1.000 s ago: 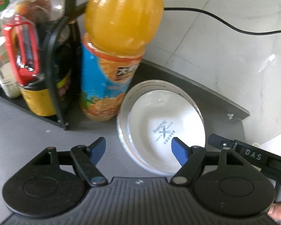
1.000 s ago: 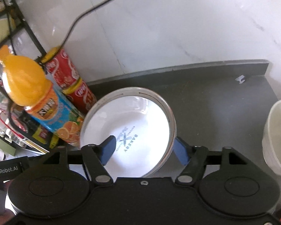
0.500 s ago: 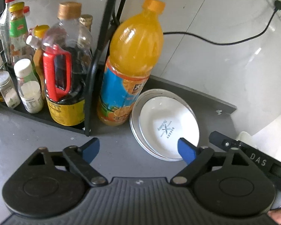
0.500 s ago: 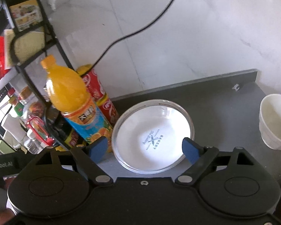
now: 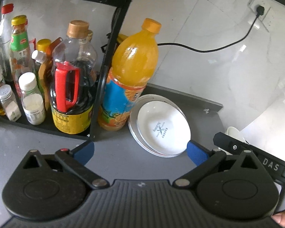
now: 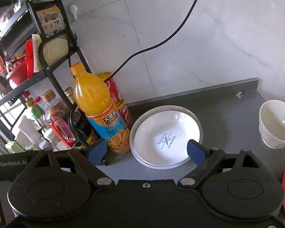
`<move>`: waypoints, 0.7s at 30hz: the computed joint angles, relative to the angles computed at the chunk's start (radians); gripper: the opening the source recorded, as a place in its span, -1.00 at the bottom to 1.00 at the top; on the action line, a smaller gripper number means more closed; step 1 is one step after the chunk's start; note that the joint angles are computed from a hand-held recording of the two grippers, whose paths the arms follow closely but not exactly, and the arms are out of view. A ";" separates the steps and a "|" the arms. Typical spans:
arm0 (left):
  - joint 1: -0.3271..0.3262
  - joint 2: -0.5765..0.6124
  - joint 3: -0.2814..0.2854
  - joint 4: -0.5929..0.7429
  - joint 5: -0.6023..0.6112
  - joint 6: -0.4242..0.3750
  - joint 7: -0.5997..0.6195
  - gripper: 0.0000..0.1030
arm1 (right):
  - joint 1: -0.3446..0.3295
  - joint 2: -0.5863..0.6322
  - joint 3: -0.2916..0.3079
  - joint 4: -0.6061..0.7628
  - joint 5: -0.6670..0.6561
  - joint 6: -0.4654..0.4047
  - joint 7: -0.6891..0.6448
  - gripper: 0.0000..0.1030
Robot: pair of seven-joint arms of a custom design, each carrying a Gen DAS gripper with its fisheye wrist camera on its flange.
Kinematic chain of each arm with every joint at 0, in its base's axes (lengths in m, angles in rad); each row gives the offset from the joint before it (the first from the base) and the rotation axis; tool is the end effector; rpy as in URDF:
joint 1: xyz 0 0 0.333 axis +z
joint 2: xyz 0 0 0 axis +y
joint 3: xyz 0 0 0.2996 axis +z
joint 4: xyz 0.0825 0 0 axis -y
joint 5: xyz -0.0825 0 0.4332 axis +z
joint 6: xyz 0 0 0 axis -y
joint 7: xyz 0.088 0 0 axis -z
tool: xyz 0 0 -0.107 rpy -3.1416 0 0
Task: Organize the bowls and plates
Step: 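Raise both open grippers off the plate stack and move toward the white bowl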
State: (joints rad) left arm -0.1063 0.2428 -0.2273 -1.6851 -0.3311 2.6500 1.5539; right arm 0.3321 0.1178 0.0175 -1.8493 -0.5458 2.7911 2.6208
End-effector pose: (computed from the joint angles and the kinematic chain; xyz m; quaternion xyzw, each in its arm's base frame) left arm 0.6896 -0.2146 0.5099 -0.6360 0.6723 -0.3706 0.0783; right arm 0.6349 0.2564 0.5155 -0.5484 0.7184 -0.2176 0.3686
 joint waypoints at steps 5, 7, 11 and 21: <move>-0.005 -0.011 -0.009 -0.003 -0.010 0.010 0.027 0.99 | -0.023 -0.061 0.001 -0.080 0.016 0.042 -0.005 0.78; -0.017 -0.011 -0.007 0.001 0.009 0.015 0.016 0.99 | -0.040 -0.093 0.006 -0.122 0.040 0.059 -0.026 0.78; -0.045 -0.013 -0.003 0.013 0.064 0.014 -0.015 0.99 | -0.075 -0.158 0.019 -0.208 0.107 0.090 -0.094 0.78; -0.109 -0.006 -0.010 0.032 0.156 0.003 -0.143 0.99 | -0.132 -0.299 0.018 -0.389 0.378 0.140 -0.356 0.78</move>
State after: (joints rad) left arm -0.2154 0.2367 -0.2375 -1.6534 -0.1747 2.6529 1.4109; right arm 0.1999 -0.1812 0.0356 -2.2380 -0.1675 2.9312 2.2651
